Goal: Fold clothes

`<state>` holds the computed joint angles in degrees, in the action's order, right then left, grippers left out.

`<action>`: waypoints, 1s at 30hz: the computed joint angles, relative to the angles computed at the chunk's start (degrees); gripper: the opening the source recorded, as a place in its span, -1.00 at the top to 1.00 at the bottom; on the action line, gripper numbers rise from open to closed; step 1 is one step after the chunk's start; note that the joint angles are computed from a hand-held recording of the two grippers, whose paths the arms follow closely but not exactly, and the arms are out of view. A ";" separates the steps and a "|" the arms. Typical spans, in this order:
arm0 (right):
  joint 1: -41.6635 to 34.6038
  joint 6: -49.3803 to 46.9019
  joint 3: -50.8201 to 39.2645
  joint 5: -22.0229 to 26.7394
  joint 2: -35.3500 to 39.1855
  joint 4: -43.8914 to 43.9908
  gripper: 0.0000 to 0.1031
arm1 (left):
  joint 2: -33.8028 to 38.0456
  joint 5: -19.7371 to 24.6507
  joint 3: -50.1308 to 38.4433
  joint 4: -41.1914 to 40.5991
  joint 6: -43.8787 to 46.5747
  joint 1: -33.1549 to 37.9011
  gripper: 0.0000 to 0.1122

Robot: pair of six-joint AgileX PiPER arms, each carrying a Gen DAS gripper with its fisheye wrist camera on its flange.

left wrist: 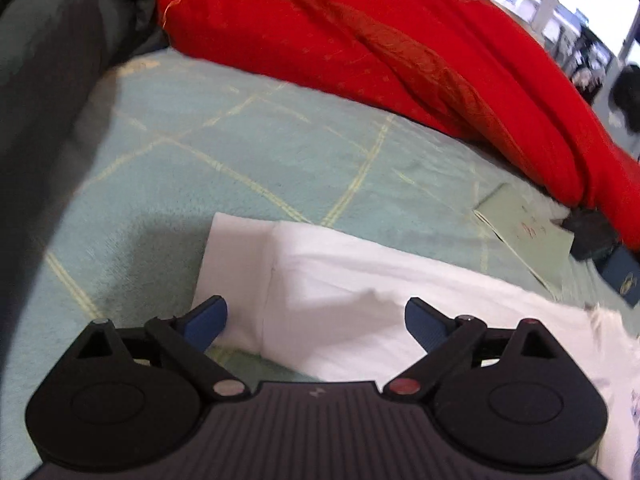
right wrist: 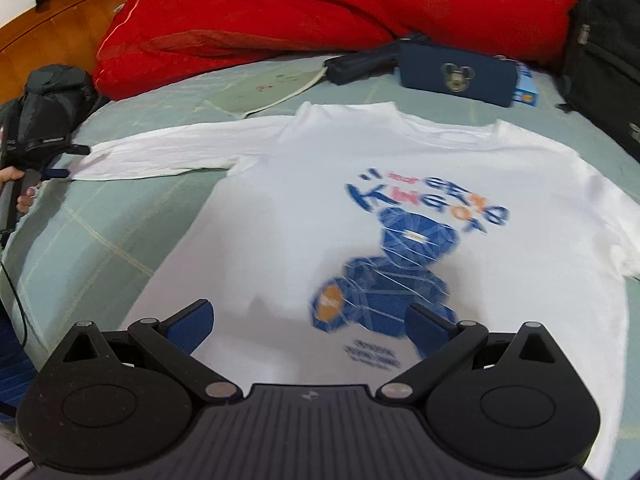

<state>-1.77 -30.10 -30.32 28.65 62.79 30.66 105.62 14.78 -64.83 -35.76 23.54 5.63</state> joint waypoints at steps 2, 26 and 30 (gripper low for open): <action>-4.43 -1.24 1.43 2.27 -3.27 0.36 -1.00 | -2.42 0.02 0.24 11.46 -9.63 -2.61 -0.70; -71.47 -60.54 10.74 39.75 -13.65 16.70 -1.00 | 19.55 18.33 -40.19 15.79 -19.39 -50.16 -0.75; -68.75 -64.84 9.03 36.42 -5.33 20.11 -1.00 | 34.81 25.06 -61.81 16.33 -23.49 -52.09 -0.75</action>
